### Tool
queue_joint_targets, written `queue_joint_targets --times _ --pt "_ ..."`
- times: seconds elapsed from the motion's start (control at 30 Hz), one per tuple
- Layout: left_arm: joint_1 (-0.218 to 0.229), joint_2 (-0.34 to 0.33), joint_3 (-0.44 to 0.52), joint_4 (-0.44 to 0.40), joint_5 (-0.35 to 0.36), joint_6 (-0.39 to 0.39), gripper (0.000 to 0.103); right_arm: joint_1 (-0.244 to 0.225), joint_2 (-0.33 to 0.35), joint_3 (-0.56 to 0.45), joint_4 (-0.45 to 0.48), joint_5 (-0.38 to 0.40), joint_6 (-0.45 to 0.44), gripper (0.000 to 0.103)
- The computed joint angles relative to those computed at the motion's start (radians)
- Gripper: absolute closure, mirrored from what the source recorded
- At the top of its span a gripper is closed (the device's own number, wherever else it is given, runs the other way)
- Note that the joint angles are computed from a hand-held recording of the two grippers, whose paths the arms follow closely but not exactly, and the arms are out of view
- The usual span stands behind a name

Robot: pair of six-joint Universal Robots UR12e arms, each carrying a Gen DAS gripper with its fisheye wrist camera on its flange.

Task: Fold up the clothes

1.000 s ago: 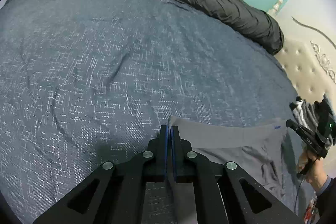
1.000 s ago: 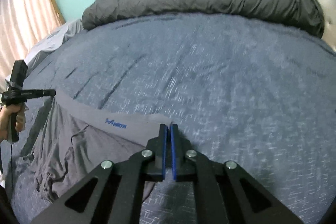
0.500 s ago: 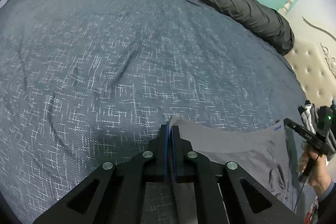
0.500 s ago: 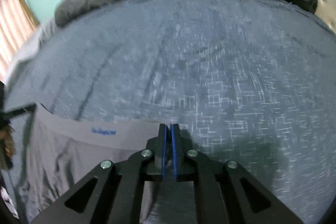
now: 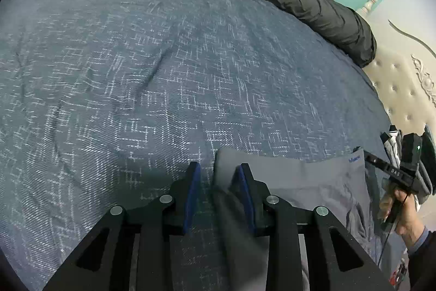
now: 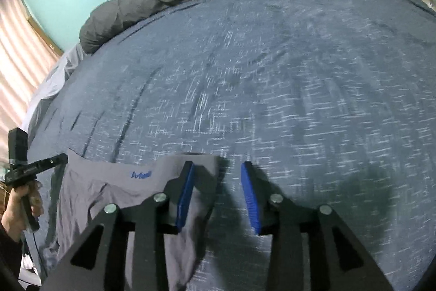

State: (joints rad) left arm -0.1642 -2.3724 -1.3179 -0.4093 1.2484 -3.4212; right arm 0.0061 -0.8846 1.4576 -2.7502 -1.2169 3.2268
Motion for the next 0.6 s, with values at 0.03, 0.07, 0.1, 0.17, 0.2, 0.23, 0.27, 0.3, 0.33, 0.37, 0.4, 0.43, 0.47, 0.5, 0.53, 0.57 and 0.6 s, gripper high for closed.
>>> queue_joint_targets --times 0.03,0.07,0.1,0.17,0.2,0.23,0.27,0.3,0.33,0.37,0.4,0.43,0.47,0.5,0.53,0.57,0.6 --pt "0.002 -0.002 0.002 0.004 -0.006 -0.002 0.076 0.005 0.001 -0.002 0.004 -0.006 -0.007 0.068" --pt "0.003 -0.001 0.001 0.006 -0.011 0.003 0.093 0.007 0.001 -0.003 0.002 -0.01 -0.012 0.074" --pt "0.003 0.002 -0.003 0.006 -0.014 0.012 0.099 0.008 0.001 -0.004 0.001 -0.002 -0.016 0.091" --pt "0.002 0.009 -0.012 0.006 -0.02 0.034 0.099 0.012 -0.004 0.003 -0.013 -0.008 -0.025 0.098" --pt "0.001 0.013 -0.016 0.009 -0.021 0.043 0.099 0.013 -0.01 0.012 -0.031 -0.005 -0.032 0.099" --pt "0.0 0.018 -0.022 0.016 -0.016 0.046 0.1 0.014 -0.016 0.019 -0.054 0.0 -0.038 0.1" --pt "0.0 0.026 -0.031 0.028 -0.014 0.046 0.1 0.014 -0.021 0.027 -0.076 0.004 -0.044 0.1" --pt "0.0 0.037 -0.044 0.044 -0.01 0.04 0.1 0.015 -0.028 0.033 -0.096 0.008 -0.047 0.1" --pt "0.0 0.049 -0.054 0.057 -0.009 0.035 0.1 0.014 -0.035 0.04 -0.113 0.01 -0.046 0.1" --pt "0.001 0.057 -0.06 0.066 -0.012 0.031 0.1 0.013 -0.047 0.051 -0.135 0.009 -0.045 0.1" --pt "0.001 0.071 -0.07 0.075 -0.012 0.032 0.1 0.013 -0.062 0.063 -0.157 0.009 -0.044 0.1" --pt "0.001 0.089 -0.083 0.082 -0.008 0.035 0.1 0.012 -0.072 0.07 -0.173 0.012 -0.043 0.1" --pt "0.001 0.106 -0.095 0.089 -0.005 0.038 0.1 0.011 -0.085 0.079 -0.188 0.016 -0.044 0.1" --pt "0.0 0.123 -0.106 0.095 -0.002 0.041 0.1 0.009 -0.1 0.089 -0.201 0.022 -0.051 0.1" --pt "0.0 0.142 -0.119 0.104 0.0 0.042 0.1 0.006 -0.115 0.098 -0.213 0.028 -0.057 0.101" --pt "0.0 0.16 -0.132 0.115 0.001 0.04 0.1 0.005 -0.134 0.11 -0.225 0.031 -0.061 0.101" --pt "-0.001 0.183 -0.148 0.128 0.004 0.038 0.1 0.005 -0.153 0.122 -0.236 0.031 -0.061 0.101"
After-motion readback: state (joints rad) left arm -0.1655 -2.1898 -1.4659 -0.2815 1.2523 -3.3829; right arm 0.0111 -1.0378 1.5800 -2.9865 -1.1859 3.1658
